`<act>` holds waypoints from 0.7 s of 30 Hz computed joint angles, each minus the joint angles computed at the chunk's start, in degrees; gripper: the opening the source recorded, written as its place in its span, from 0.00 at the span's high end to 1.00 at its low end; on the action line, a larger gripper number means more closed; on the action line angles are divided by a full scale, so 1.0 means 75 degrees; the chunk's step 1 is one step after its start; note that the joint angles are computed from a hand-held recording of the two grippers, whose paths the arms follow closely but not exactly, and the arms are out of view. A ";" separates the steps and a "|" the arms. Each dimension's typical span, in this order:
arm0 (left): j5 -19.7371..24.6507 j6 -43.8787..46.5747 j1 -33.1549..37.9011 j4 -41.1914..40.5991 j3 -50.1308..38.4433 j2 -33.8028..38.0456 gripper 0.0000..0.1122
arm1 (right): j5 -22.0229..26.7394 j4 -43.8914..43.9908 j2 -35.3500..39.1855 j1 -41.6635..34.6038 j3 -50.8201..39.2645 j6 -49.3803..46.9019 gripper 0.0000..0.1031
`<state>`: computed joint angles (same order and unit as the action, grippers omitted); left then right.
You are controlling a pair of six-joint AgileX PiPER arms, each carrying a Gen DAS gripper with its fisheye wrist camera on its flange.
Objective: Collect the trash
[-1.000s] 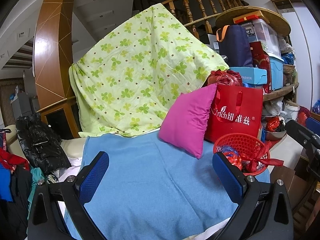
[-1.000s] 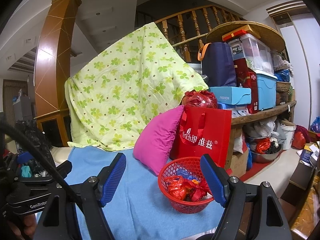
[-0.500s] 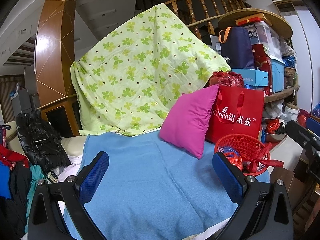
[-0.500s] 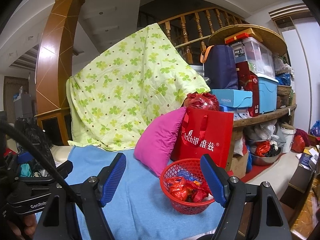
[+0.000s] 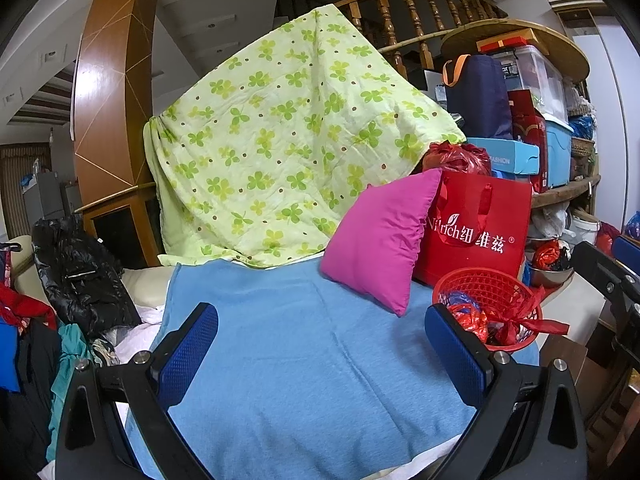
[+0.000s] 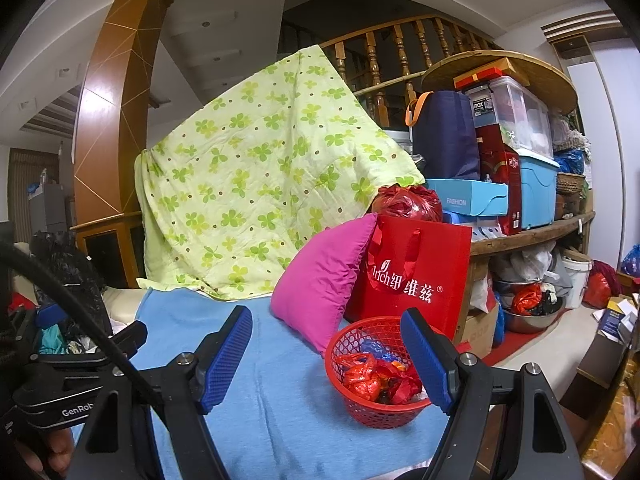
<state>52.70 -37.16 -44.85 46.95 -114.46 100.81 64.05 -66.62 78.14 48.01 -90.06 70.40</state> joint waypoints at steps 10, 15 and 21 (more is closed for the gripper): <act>-0.0017 -0.0004 0.0030 -0.0055 0.0019 -0.0009 0.09 | -0.0099 0.0044 0.0201 -0.0029 -0.0125 -0.0119 0.23; -0.0116 -0.0129 0.0119 -0.0081 0.0204 -0.0035 0.09 | -0.0197 0.0098 0.0309 -0.0090 -0.0181 -0.0179 0.23; -0.0134 -0.0181 0.0157 -0.0067 0.0225 -0.0023 0.09 | -0.0307 0.0005 0.0403 -0.0130 -0.0212 -0.0145 0.23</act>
<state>51.70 -38.52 -43.68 46.45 -112.77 100.64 61.74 -66.58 81.16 47.03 -91.65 69.32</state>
